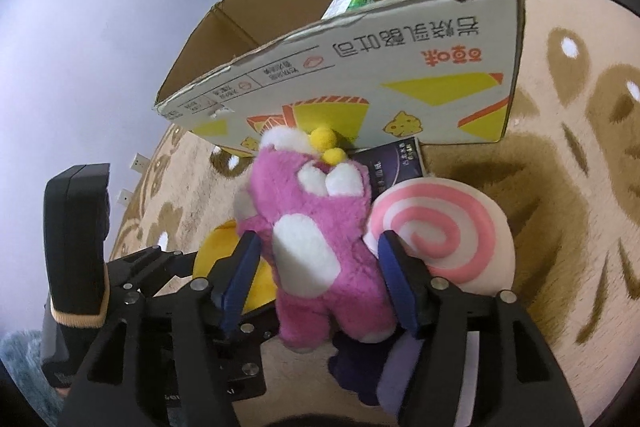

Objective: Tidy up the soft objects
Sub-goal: 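Lift both plush toys and carry them over the cardboard box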

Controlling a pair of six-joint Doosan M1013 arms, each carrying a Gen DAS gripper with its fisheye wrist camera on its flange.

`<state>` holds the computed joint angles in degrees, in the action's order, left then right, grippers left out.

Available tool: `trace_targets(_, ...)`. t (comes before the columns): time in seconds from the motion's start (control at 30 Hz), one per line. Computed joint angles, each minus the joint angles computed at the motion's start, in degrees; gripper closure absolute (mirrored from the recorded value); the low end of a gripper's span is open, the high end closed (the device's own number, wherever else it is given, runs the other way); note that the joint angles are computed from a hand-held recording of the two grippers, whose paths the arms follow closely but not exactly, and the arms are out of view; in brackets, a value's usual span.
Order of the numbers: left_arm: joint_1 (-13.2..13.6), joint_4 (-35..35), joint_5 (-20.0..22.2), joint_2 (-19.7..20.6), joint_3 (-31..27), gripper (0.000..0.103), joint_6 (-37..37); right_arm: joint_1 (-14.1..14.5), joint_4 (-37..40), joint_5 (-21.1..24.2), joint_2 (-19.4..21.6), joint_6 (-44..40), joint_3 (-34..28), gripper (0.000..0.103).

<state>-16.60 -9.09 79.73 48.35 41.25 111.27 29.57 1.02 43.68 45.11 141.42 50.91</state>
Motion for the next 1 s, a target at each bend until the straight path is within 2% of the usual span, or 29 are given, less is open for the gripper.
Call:
trace_targets(0.07,0.0,0.7,-1.1,-0.6,0.8,0.017,-0.4,-0.2,2.3,1.3,0.5,-1.9,-1.0,0.032)
trace_targets(0.23,0.1,1.2,-0.7,-0.3,-0.1,0.017,-0.6,0.0,3.0,5.6,2.0,-2.9,-3.8,0.032)
trace_targets(0.3,0.2,1.3,-0.6,-0.2,-0.2,0.018,-0.9,0.1,2.7,7.5,2.5,-2.8,-4.8,0.049)
trace_targets(0.43,0.2,1.9,-1.5,-0.8,0.5,0.018,-1.0,0.2,2.4,4.6,1.5,0.2,-2.9,0.055)
trace_targets(0.5,0.7,1.6,-1.8,-1.3,1.1,0.018,-0.8,0.4,0.7,4.6,1.1,0.7,-2.6,0.058)
trace_targets(0.63,1.2,1.3,-3.3,-2.2,2.0,0.018,-1.6,1.2,-2.7,5.4,0.1,0.2,-2.1,0.058)
trace_targets(0.93,1.7,1.6,-6.4,-3.6,3.0,0.018,-3.4,0.9,-2.9,0.6,-3.1,6.1,3.9,0.058)
trace_targets(1.0,1.8,1.4,-6.6,-3.5,2.2,0.018,-4.1,1.3,-5.9,0.4,-3.7,7.7,4.4,0.058)
